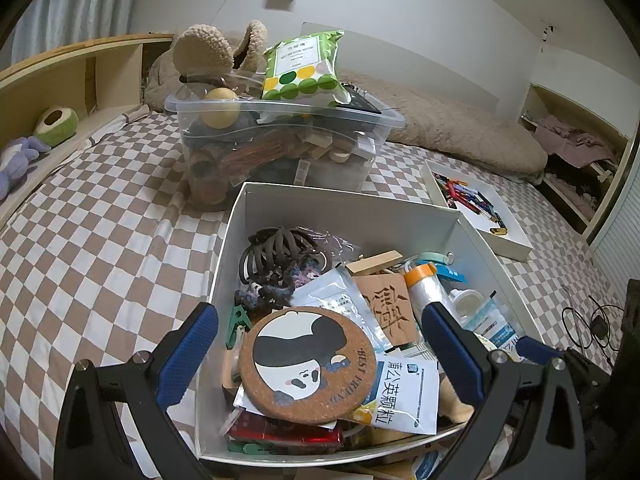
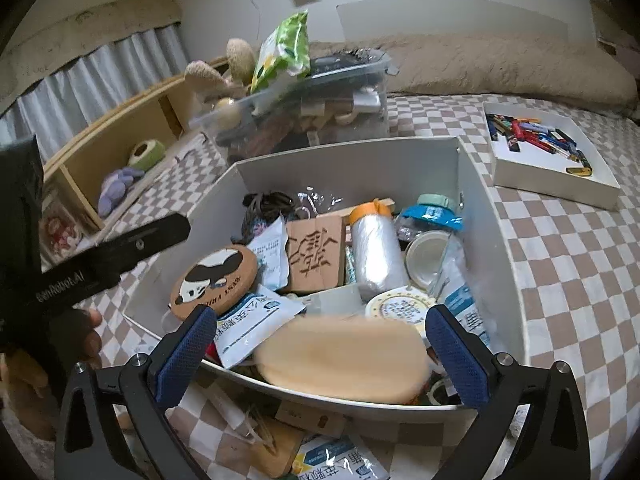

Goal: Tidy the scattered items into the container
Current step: 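Release the coaster with the left gripper while the right drops the wooden lid into the box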

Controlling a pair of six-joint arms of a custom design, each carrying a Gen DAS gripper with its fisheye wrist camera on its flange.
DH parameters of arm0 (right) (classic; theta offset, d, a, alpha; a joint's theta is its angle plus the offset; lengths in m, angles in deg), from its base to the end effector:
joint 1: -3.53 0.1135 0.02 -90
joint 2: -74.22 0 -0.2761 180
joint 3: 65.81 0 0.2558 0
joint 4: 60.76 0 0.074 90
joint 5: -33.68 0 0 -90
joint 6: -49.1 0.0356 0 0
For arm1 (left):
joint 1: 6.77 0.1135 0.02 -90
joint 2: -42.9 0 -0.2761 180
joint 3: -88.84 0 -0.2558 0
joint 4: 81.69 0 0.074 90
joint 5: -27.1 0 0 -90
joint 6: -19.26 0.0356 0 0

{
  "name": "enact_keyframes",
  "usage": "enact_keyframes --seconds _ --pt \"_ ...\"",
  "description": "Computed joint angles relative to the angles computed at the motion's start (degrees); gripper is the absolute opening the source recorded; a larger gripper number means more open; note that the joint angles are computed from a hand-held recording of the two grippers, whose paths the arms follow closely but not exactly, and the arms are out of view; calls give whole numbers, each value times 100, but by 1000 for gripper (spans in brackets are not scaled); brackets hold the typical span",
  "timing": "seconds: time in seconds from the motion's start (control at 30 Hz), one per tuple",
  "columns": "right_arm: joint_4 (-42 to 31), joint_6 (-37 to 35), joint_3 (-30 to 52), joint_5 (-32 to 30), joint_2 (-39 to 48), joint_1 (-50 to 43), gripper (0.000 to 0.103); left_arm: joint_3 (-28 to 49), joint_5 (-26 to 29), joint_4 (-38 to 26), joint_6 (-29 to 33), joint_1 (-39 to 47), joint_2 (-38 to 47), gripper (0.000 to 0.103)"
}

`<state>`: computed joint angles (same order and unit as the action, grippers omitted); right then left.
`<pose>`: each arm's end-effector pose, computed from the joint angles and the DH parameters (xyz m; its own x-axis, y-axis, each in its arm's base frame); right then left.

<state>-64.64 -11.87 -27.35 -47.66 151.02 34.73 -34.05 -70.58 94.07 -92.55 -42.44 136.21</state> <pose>0.2067 0.1189 0.1502 -0.7048 0.1340 -0.6966 -0.0855 0.9588 0.2709 0.2672 -0.1860 0.1672 -0.6732 0.0300 -0.7388 0.2640 0.9431 -0.2023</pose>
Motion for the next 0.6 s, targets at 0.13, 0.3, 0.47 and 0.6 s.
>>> enact_keyframes --seconds 0.13,0.3,0.47,0.6 --pt "-78 26 -48 32 -167 -138 103 -7 -10 -20 -13 -7 -13 102" --pt "-38 38 -104 -136 -206 -358 103 -25 -3 -14 -13 1 -23 102" --pt "-37 3 -126 -149 -248 -373 103 -26 11 -27 6 5 -29 102" --pt "-8 1 -176 -120 -322 -349 103 -66 15 -36 20 14 -65 102"
